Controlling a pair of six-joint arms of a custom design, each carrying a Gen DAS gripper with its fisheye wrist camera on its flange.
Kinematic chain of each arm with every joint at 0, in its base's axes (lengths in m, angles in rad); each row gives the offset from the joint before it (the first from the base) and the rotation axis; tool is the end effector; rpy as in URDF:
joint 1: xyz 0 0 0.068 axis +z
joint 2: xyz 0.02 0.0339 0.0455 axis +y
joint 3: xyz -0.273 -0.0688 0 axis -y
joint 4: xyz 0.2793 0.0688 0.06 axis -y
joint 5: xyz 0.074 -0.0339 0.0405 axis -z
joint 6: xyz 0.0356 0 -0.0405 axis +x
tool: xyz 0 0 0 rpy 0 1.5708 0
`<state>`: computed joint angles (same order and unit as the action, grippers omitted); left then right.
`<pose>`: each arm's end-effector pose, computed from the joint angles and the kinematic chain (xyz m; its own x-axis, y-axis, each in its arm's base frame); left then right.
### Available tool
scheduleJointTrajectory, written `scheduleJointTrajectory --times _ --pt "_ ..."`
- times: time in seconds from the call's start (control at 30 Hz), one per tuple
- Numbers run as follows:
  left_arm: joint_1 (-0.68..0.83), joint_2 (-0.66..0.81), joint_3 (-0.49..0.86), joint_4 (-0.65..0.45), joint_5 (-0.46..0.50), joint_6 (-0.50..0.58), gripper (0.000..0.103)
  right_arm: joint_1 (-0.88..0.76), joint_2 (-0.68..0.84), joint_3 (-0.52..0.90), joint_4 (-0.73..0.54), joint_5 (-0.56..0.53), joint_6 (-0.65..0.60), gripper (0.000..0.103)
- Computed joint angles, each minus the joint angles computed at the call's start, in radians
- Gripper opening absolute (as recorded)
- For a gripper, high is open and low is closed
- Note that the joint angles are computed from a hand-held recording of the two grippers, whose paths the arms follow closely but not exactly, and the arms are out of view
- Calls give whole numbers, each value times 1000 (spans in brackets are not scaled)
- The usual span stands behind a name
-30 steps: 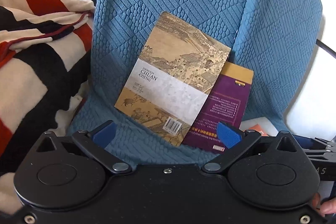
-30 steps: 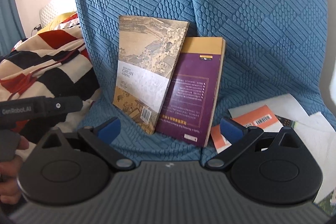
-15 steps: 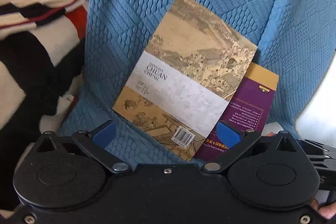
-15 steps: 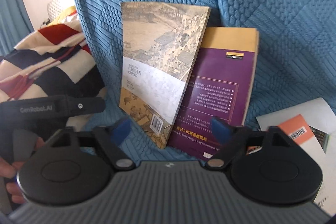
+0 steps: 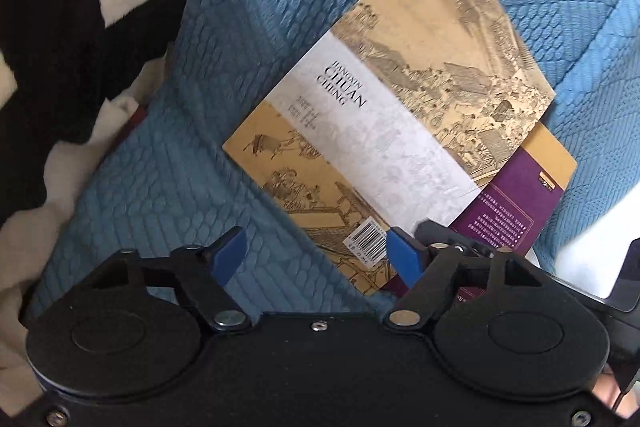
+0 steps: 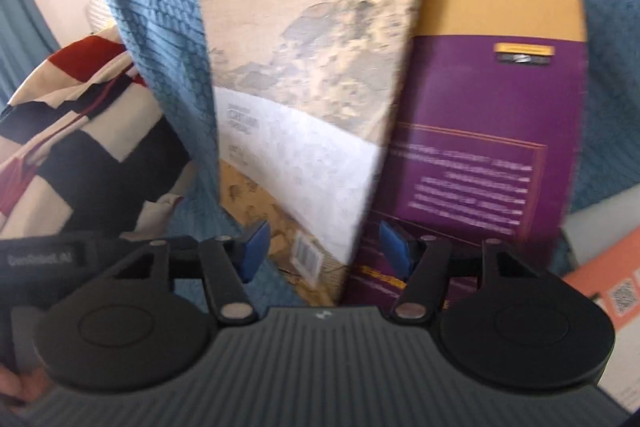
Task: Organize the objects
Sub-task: 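Close the right gripper on the tan book's spine edge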
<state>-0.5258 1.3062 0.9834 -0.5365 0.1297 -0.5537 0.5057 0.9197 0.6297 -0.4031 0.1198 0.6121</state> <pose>0.2605 -0.1565 0.2625 -0.8573 -0.1054 -0.5039 0.1410 0.8933 -0.4267 0.1975 0.1045 0.2384 -0.6876 0.2713 -0.6735 -0.0066 0.9252 0.3795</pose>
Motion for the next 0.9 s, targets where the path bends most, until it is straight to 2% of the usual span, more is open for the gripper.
scheduleJointTrajectory --times 0.23,0.4,0.57,0.63,0.7,0.8,0.9 --pt "19 20 -9 11 41 -39 63 41 63 -4 33 -16 49 65" --pt "12 29 -7 13 40 -44 63 17 64 -39 79 -96 97 66" --pt "7 24 -13 17 49 -64 63 15 50 -58 104 -98 114 65" --pt "9 21 -16 16 55 -77 66 14 54 -47 82 -86 127 52" --pt "18 12 -28 24 76 -99 70 -11 55 -38 51 -100 149 30" --pt "34 7 -44 34 115 -136 73 -69 31 -60 53 -168 194 17" --pt "37 8 -49 26 114 -152 74 -89 -3 -83 69 -193 214 14"
